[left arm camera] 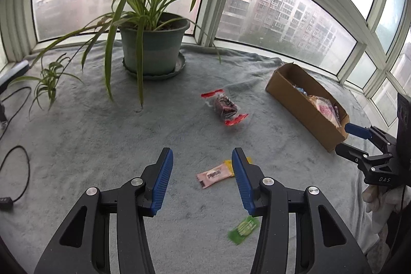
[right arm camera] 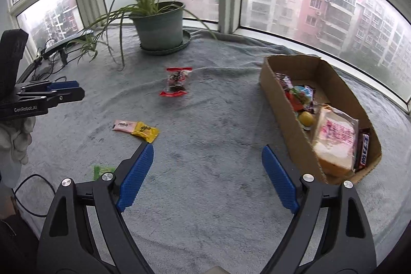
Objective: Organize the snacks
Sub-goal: 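Lower the left gripper onto the pink bar while the right gripper approaches the yellow candy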
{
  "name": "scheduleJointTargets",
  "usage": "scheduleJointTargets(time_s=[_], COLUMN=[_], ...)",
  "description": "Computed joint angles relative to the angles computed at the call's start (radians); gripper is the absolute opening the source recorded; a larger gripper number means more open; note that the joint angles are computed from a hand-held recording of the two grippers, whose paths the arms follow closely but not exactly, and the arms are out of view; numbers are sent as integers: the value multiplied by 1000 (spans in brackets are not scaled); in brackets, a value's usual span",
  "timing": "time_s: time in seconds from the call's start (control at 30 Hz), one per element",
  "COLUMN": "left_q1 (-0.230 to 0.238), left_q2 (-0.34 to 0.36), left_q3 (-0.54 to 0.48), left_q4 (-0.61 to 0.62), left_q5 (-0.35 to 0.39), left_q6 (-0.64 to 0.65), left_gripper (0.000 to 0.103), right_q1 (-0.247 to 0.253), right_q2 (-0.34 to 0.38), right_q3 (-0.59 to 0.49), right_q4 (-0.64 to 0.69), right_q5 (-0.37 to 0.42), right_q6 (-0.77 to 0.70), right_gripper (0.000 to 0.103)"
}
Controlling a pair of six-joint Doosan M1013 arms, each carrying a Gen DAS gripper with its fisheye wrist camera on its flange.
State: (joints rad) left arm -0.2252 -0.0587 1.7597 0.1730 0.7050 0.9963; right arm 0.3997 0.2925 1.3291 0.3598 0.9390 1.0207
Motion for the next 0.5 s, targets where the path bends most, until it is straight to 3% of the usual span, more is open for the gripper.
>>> scheduleJointTargets(time_s=[0.43,0.5], left_q1=[10,17], left_q2=[61,71], left_q3=[-27,-31], left_q4=[-142,-172], left_q5=[69,79], left_q6=[350,391], left_gripper=[44,42], right_q1=[52,57], right_q2=[84,99], right_q3=[-97,-114], right_q4=[-2,-9], right_q5=[133,157], right_q6=[-180,-195], right_gripper=[88,81])
